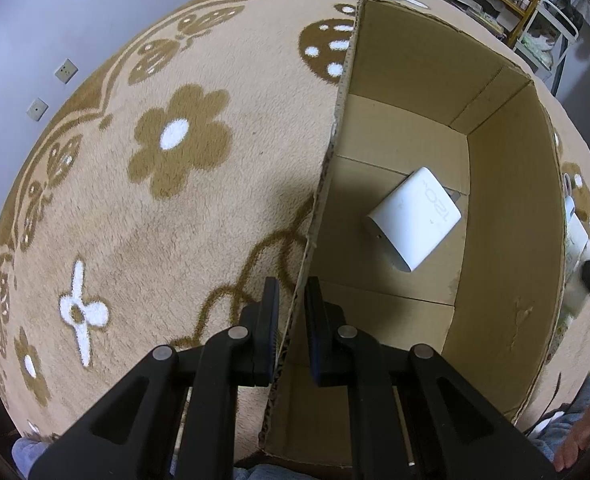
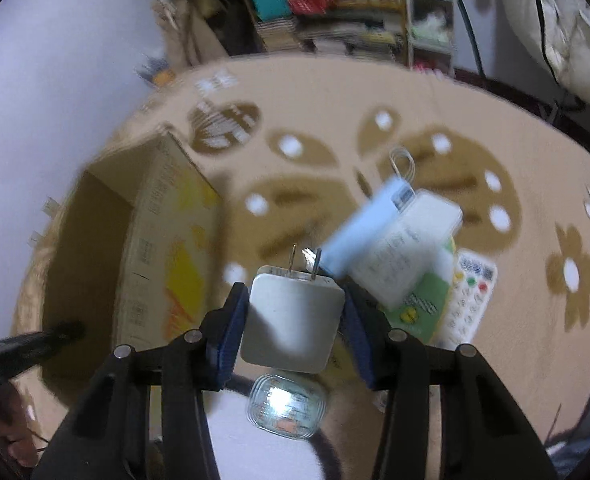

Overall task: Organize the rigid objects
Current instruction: 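Carry the white square charger into the box and release it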

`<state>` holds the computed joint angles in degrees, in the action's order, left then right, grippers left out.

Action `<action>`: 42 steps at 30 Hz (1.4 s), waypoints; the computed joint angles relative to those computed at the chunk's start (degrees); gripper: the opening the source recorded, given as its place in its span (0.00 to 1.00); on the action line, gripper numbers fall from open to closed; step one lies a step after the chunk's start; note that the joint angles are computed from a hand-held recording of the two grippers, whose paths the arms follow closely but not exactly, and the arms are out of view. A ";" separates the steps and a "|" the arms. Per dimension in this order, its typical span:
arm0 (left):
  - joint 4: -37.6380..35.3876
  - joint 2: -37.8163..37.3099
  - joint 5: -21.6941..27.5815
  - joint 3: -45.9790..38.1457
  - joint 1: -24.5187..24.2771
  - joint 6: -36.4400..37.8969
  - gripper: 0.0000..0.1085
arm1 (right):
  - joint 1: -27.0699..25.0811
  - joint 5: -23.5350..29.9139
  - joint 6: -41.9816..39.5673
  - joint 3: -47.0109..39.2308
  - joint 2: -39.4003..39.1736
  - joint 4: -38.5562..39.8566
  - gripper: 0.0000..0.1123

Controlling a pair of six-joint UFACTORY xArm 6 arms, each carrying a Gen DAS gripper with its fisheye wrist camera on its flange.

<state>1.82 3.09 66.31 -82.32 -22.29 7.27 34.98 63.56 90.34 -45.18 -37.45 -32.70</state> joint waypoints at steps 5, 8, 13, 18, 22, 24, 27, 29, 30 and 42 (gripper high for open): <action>0.49 -0.09 -0.28 0.24 -0.20 -0.02 0.10 | 2.71 -4.34 2.22 -3.14 2.30 -8.52 0.46; 0.39 -0.08 -0.30 0.27 -0.20 -0.11 0.10 | 3.33 -9.16 2.13 -4.39 3.96 -11.58 0.46; 0.41 -0.26 -0.62 0.59 -0.30 -0.03 0.10 | 4.09 -13.60 -0.09 -6.36 7.57 -12.62 0.46; 0.25 -0.38 -0.22 0.51 -0.25 -0.10 0.10 | 3.52 -17.62 -0.57 -5.18 8.63 -11.93 0.46; 0.23 -0.35 -0.07 0.36 -0.30 -0.24 0.10 | 3.35 -20.83 0.24 -4.01 8.44 -12.25 0.46; 0.42 -0.42 -0.25 0.52 -0.37 -0.29 0.10 | 3.58 -21.60 -0.36 -4.40 8.97 -12.59 0.46; 0.36 -0.42 -0.36 0.62 -0.34 -0.34 0.10 | 4.06 -20.10 -2.64 -5.63 10.27 -10.90 0.46; 0.01 -0.36 -0.33 0.59 -0.20 -0.33 0.10 | 4.59 -16.94 -4.85 -7.04 11.35 -8.24 0.46; -0.05 -0.37 -0.35 0.62 -0.15 -0.32 0.10 | 4.74 -16.15 -5.97 -7.26 11.62 -7.83 0.46; 0.25 -0.37 -0.35 0.68 -0.12 -0.16 0.10 | 5.65 -13.37 -8.48 -8.38 11.96 -6.40 0.46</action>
<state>2.07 2.71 65.96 -81.64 -22.41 7.10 40.63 50.19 81.86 -53.57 -25.49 -39.10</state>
